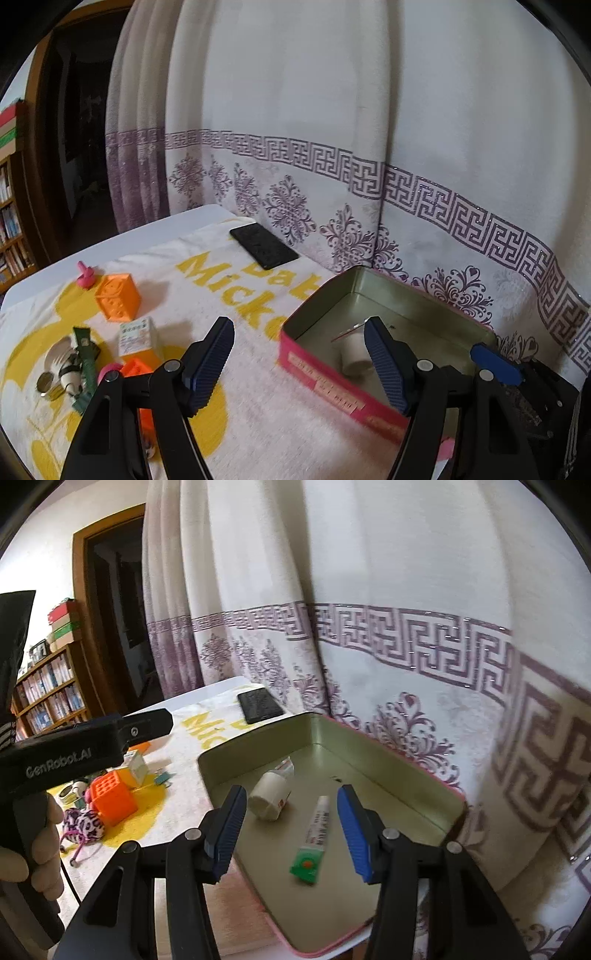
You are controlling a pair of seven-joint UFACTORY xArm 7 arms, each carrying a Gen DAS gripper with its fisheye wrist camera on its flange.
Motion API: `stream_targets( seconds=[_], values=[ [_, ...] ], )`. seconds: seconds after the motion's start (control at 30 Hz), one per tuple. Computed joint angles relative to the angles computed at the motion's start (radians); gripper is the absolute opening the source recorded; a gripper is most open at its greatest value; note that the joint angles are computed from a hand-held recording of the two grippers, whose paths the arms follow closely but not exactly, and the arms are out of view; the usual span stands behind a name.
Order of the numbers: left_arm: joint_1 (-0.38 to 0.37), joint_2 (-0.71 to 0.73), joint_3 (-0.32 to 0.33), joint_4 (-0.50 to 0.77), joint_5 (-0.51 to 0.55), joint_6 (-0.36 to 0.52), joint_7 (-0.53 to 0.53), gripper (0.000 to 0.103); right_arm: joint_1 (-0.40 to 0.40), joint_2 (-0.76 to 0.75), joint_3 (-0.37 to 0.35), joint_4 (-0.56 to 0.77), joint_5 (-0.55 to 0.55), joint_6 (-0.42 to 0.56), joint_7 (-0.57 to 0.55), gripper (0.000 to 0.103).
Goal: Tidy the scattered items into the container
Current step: 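Open both grippers to drop the bandage and tube into the tin, then grasp the pink-leopard plush toy with the left gripper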
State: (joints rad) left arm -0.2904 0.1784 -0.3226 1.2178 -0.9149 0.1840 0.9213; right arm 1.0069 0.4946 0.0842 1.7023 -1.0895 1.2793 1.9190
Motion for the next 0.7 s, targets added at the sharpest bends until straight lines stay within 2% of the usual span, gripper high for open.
stream_targets(
  seconds=[0.17, 0.37, 0.53, 0.7],
  values=[
    [0.022, -0.027, 0.025, -0.039, -0.03, 0.013, -0.011, 0.075, -0.001, 0.047, -0.008, 0.066, 0.007, -0.046, -0.041, 0.056],
    [0.043, -0.056, 0.067, -0.1, -0.066, -0.013, -0.006, 0.075, 0.009, 0.115, -0.037, 0.155, 0.042, -0.123, -0.1, 0.056],
    [0.071, -0.071, 0.101, -0.155, -0.07, -0.064, -0.029, 0.075, 0.029, 0.182, -0.072, 0.243, 0.081, -0.166, -0.152, 0.064],
    [0.109, -0.068, 0.136, -0.193, -0.014, -0.083, -0.12, 0.075, 0.043, 0.261, -0.107, 0.352, 0.145, -0.201, -0.236, 0.077]
  ],
)
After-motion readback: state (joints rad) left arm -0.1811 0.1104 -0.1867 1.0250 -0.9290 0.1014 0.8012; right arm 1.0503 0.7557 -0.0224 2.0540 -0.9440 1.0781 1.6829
